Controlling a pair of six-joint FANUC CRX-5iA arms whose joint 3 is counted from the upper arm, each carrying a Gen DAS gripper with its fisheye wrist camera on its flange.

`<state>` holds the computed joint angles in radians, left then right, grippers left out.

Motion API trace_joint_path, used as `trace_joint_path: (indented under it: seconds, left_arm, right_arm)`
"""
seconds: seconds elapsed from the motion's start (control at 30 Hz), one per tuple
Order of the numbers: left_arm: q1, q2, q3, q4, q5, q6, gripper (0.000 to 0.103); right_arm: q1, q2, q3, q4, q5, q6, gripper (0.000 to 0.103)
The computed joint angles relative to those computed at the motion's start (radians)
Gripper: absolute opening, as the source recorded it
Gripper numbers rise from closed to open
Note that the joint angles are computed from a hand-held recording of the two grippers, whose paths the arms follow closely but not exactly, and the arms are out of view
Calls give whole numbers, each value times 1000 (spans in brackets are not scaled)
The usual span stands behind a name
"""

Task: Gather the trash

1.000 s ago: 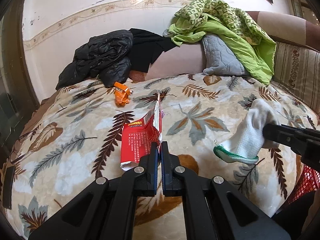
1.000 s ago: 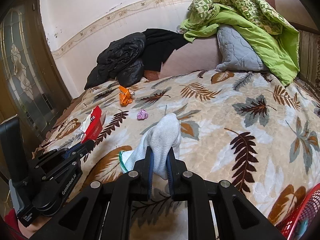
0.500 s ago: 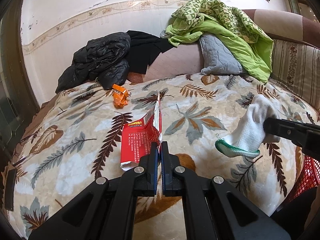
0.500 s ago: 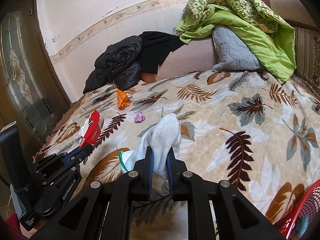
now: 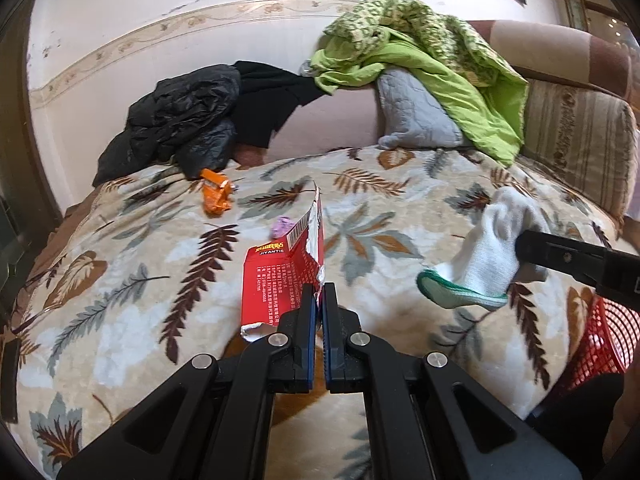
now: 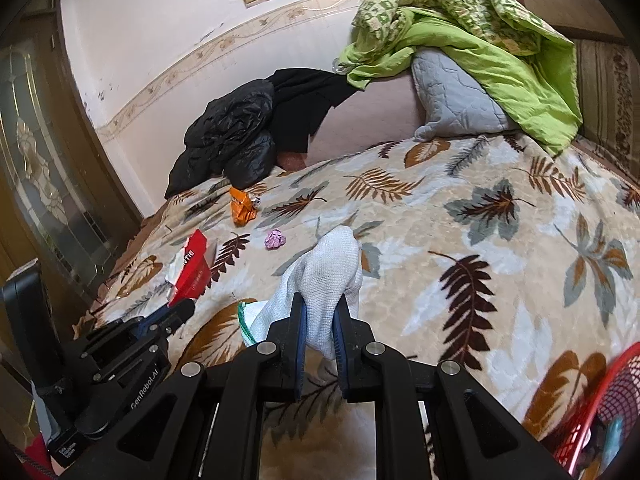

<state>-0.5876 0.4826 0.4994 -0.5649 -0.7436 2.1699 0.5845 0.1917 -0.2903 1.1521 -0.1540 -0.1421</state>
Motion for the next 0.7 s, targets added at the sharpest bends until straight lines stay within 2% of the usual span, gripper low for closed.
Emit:
trace_joint_path:
  seconds: [0.37, 0.7]
  left_arm:
    - [-33, 8, 15, -4, -30, -31, 3]
    - [-37, 7, 10, 0, -31, -40, 3]
  right_arm:
    - [-20, -34, -47, 105, 14, -102, 13]
    - [-14, -61, -76, 93, 7, -104, 14]
